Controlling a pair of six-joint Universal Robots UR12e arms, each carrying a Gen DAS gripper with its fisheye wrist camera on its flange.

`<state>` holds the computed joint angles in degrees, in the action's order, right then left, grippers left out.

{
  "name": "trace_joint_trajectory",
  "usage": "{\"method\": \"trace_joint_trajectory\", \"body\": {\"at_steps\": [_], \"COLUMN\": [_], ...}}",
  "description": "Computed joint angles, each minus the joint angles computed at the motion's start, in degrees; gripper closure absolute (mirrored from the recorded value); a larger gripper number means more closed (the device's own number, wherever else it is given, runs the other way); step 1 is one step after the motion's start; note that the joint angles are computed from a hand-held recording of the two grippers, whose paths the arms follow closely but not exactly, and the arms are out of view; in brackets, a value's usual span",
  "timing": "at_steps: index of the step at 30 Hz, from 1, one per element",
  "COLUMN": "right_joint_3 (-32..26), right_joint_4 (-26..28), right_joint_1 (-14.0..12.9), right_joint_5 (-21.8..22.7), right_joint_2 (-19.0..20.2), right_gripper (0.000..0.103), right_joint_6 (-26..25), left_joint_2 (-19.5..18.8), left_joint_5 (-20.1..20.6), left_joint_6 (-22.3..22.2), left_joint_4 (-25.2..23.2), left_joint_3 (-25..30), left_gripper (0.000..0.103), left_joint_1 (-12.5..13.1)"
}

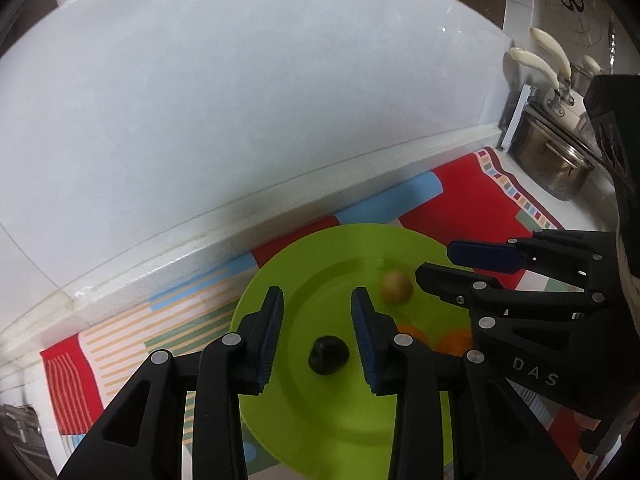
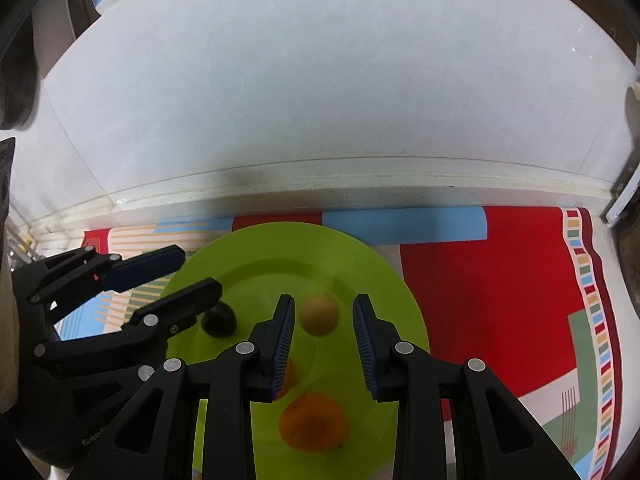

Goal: Organize fruits
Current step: 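Lift both open tools away from the green plate, then move both open tools toward the loose fruits on the cloth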

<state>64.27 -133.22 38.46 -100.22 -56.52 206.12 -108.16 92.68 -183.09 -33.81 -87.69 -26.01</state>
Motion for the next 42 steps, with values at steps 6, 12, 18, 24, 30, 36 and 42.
{"method": "trace_joint_trajectory", "body": {"at_steps": [6,12,18,24,30,36,42], "right_joint_3": [1.7,3.8,6.4,8.9,11.3,13.6,16.3], "right_joint_4": [-1.8,-4.4,-7.1,-9.2,-11.3,-12.8,-13.6], "right_joint_1": [0.6,2.0,3.6,5.3,6.8,8.3,9.6], "right_joint_5": [-1.4,-4.5,-7.6,-11.1,-13.6,-15.7,-17.7], "right_joint_2": [-1.7,-3.9,-6.3,-8.5,-10.6,-12.3,-14.1], "right_gripper": [0.072,0.072,0.071,0.071,0.069,0.069,0.066], "right_joint_6": [1.0,1.0,1.3,2.0,3.3,4.4,6.7], "left_joint_2": [2.1,4.8,7.6,10.4,13.1,15.2,16.8], "left_joint_5": [1.1,2.4,4.3,5.1,5.5,8.4,11.1], "left_joint_6": [-0.2,-1.3,-2.9,-4.4,-6.6,-7.5,-8.6], "left_joint_4": [1.8,3.9,7.2,9.6,10.7,12.4,13.3], "left_joint_3": [-1.5,-3.8,-6.3,-8.7,-11.2,-13.6,-15.5], "left_gripper": [0.067,0.064,0.063,0.059,0.058,0.054,0.051], "left_joint_1": [-0.5,-1.3,-2.4,-3.6,-4.6,-6.3,-7.7]}}
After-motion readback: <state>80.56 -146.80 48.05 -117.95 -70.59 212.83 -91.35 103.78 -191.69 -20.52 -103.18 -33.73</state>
